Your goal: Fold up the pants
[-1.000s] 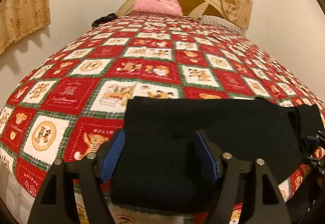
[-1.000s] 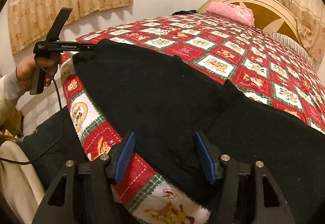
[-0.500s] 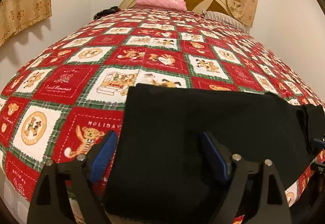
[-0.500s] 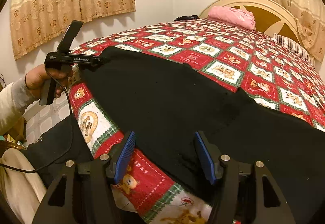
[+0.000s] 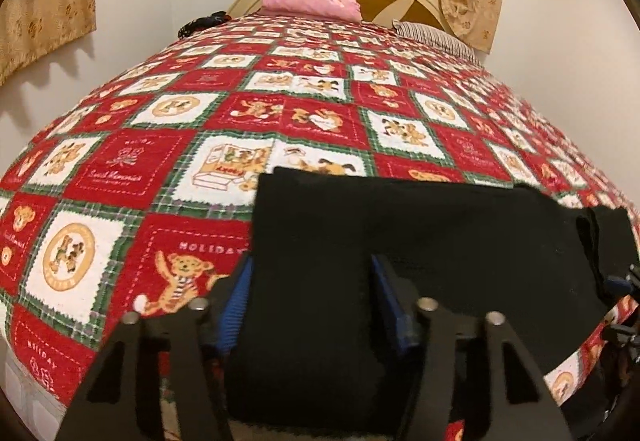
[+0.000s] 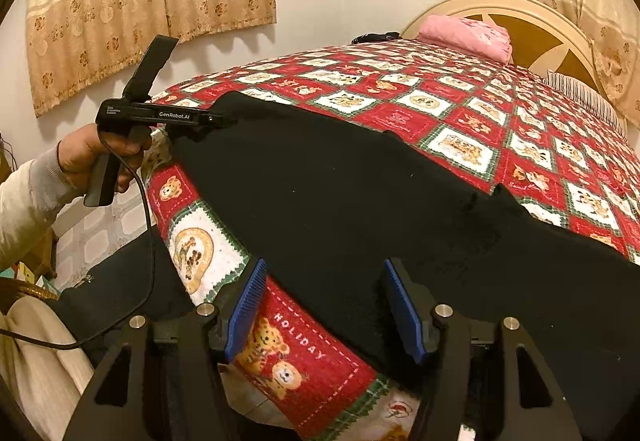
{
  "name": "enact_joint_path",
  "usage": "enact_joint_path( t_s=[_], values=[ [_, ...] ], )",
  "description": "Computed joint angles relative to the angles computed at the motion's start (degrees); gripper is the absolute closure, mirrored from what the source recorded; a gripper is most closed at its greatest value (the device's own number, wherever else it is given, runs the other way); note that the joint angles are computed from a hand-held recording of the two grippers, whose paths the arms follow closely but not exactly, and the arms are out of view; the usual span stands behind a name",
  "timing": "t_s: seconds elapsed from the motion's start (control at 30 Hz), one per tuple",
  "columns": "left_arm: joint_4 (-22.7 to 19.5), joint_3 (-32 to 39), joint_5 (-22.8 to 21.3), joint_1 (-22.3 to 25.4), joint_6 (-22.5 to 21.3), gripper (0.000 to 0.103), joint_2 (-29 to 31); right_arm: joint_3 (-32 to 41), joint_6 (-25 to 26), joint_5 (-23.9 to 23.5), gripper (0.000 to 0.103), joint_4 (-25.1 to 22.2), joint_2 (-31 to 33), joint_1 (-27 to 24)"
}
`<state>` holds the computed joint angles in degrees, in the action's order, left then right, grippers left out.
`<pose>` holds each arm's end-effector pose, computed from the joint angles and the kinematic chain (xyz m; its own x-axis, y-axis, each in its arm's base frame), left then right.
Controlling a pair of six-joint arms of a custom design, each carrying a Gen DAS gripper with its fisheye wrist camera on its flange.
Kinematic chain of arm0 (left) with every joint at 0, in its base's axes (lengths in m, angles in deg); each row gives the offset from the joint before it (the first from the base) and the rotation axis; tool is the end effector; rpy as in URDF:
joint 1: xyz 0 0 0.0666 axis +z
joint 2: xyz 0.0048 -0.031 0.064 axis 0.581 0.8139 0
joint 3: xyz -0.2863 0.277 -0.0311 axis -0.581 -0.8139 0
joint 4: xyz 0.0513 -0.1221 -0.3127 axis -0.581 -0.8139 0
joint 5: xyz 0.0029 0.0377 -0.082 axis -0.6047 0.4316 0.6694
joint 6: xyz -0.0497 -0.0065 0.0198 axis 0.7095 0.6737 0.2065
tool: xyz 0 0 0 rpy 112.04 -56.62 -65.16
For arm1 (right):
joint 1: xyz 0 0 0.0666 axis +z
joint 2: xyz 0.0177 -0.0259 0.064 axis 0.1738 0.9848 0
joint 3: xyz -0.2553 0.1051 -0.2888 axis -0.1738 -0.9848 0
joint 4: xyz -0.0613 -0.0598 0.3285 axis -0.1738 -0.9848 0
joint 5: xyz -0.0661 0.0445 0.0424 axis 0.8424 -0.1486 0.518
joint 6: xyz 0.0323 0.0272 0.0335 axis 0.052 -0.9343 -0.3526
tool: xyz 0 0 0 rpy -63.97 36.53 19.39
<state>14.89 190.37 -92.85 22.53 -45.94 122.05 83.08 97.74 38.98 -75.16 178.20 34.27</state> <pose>0.5945 -0.1259 0.3891 -0.6218 -0.3752 -0.6874 -0.3888 0.9099 -0.1450 0.6165 0.2948 0.3682 -0.3616 -0.5714 -0.7367 -0.8645 0.5014 0.0354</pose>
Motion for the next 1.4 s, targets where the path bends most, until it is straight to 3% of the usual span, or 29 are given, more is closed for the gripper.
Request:
enact_joint_path(
  t_s=[0.07, 0.17, 0.27, 0.33, 0.4, 0.47, 0.53, 0.57, 0.7, 0.83, 1.07, 1.17, 1.4],
  values=[
    [0.5, -0.8, 0.7, 0.1, 0.8, 0.057, -0.8, 0.1, 0.0, 0.2, 0.041, 0.1, 0.1, 0.2],
    [-0.9, 0.3, -1.0, -0.7, 0.5, 0.058, -0.5, 0.4, -0.2, 0.3, 0.041, 0.1, 0.1, 0.4],
    [-0.6, 0.4, -0.5, -0.2, 1.2, 0.051, 0.1, 0.4, -0.4, 0.2, 0.041, 0.3, 0.0, 0.5],
    [2.9, -1.9, 1.4, 0.6, 3.0, 0.041, -0.5, 0.5, -0.4, 0.3, 0.041, 0.3, 0.0, 0.6],
    [5.3, -3.1, 2.3, 1.0, 2.9, 0.041, -0.7, 0.4, -0.3, 0.4, 0.041, 0.4, 0.0, 0.7],
    [4.4, -2.3, 2.0, 0.7, 2.2, 0.047, -0.5, 0.2, -0.5, 0.3, 0.041, 0.6, -0.2, 0.7],
    [4.8, -2.9, 2.6, 0.6, 1.9, 0.068, -1.2, -0.3, -0.6, 0.2, 0.041, 1.1, -0.5, 0.6],
    [5.9, -3.7, 3.5, 0.6, 1.9, 0.071, -2.1, -0.6, -0.7, 0.2, 0.041, 1.4, -0.6, 0.6],
    [8.6, -6.0, 4.8, 0.3, 4.1, 0.077, -3.8, -1.1, -1.3, -0.2, 0.041, 1.9, -0.7, 0.3],
    [15.7, -9.8, 8.5, 0.6, 7.9, 0.077, -6.6, -1.1, -1.7, 0.3, 0.041, 2.1, -0.5, 0.1],
    [18.4, -6.0, 10.0, -1.2, 6.4, 0.078, -7.4, -3.5, -2.4, -1.1, 0.041, 5.0, -3.2, -0.4],
    [19.1, -2.7, 11.0, -2.4, 4.9, 0.078, -6.9, -3.7, -3.0, -3.8, 0.041, 5.2, -4.4, -1.0],
    [15.5, 11.0, 13.8, -5.1, 0.6, 0.078, -0.8, -5.3, -3.9, -3.1, 0.041, 9.1, -6.8, -3.6]
  ],
)
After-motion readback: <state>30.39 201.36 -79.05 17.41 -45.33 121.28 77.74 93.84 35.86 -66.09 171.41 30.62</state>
